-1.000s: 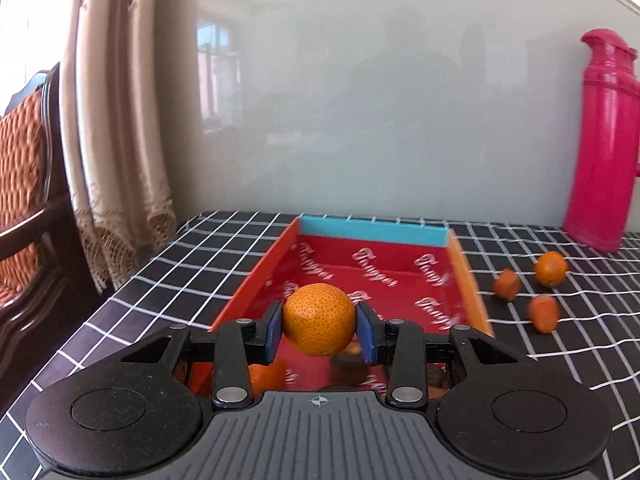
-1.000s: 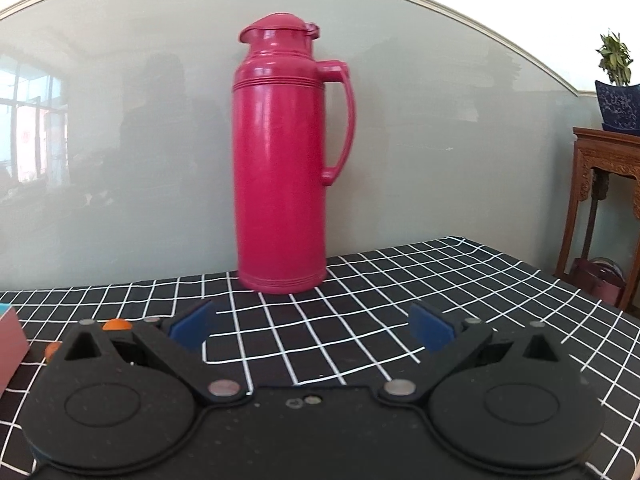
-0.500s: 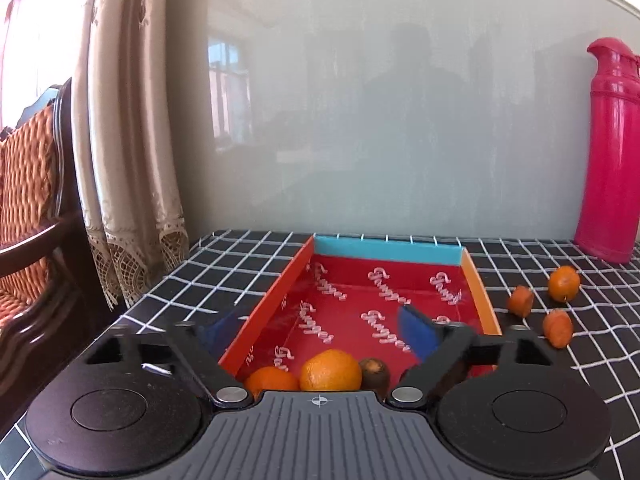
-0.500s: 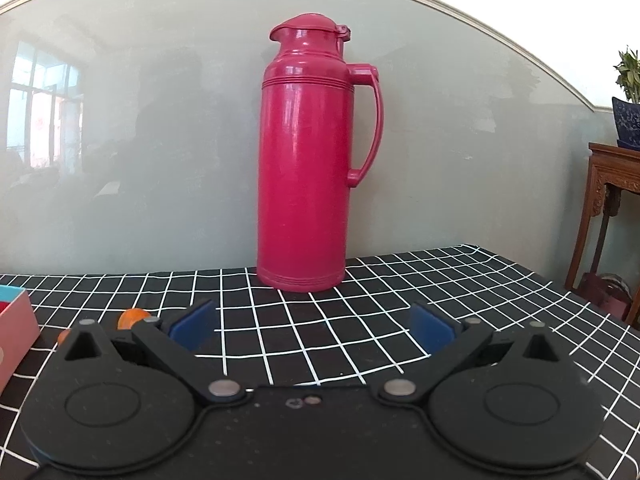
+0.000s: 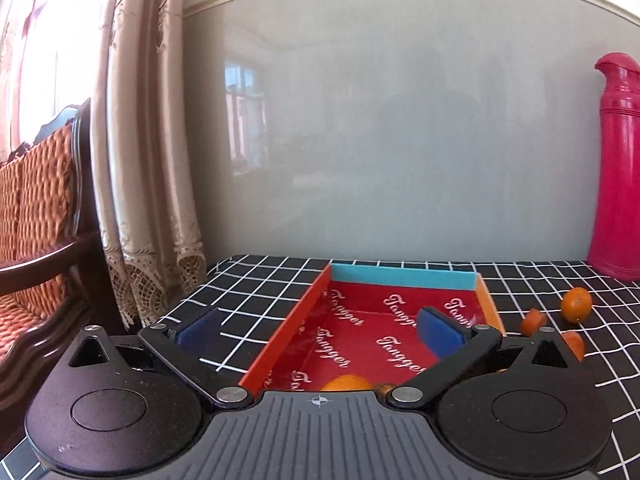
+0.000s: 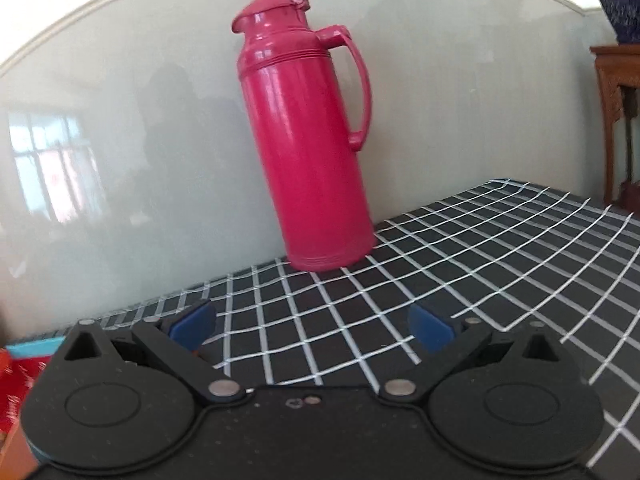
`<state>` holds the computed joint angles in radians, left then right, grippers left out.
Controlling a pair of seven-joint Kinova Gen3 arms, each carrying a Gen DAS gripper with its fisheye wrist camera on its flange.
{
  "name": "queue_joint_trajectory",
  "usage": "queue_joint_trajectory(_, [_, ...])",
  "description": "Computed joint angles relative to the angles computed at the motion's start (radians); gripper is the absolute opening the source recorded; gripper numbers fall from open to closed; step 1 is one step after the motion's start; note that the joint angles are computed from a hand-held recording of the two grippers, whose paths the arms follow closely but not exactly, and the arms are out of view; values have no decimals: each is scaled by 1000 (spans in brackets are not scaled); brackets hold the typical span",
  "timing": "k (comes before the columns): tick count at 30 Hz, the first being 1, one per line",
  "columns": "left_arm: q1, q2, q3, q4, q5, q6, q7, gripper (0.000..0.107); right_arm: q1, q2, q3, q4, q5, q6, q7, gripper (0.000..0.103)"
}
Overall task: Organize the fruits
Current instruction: 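Move the right gripper to the small orange fruit and close on it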
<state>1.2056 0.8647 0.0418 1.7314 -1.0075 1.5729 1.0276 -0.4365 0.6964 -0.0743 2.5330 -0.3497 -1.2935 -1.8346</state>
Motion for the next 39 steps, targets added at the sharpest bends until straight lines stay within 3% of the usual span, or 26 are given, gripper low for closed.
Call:
queue_joint_trajectory(2, [-3,-3,2,7,2,-5,0,103,-18,-20,27,-13,28,64,2,103])
queue_joint_trajectory(5, [-4,-8,3,19,6,-8,10,103,-109,-46,74,-43,-50,156,81,103])
queue_joint_trajectory(8, [-6,-9,6,22,13,-5,11,103,-128,-39,33,-55,-132,143,175,103])
queue_joint_trajectory(14, [-8,-15,8,38,36,0,31,103,-137,-21,17,-64,-117,130,218,103])
queue_joint_trajectory(19, [-16,-27,13,62,59,-13,61,103,-189,-8,16,-88,-168,124,282,103])
queue_joint_trajectory(24, [-22,-34,20,88,71,-19,76,103,-241,0,20,-138,-236,176,375,103])
queue_joint_trajectory(30, [-27,-41,26,115,93,-22,93,103,-251,9,2,-182,-215,224,406,103])
queue_joint_trajectory(35, [-26,-51,34,149,127,-27,132,103,-252,7,-4,-226,-176,313,426,94])
queue_joint_trajectory(37, [-28,-56,36,166,138,-33,146,103,-253,6,-1,-249,-162,361,443,82])
queue_joint_trajectory(39, [-29,-61,39,184,151,-39,165,103,-258,8,4,-267,-163,393,456,76])
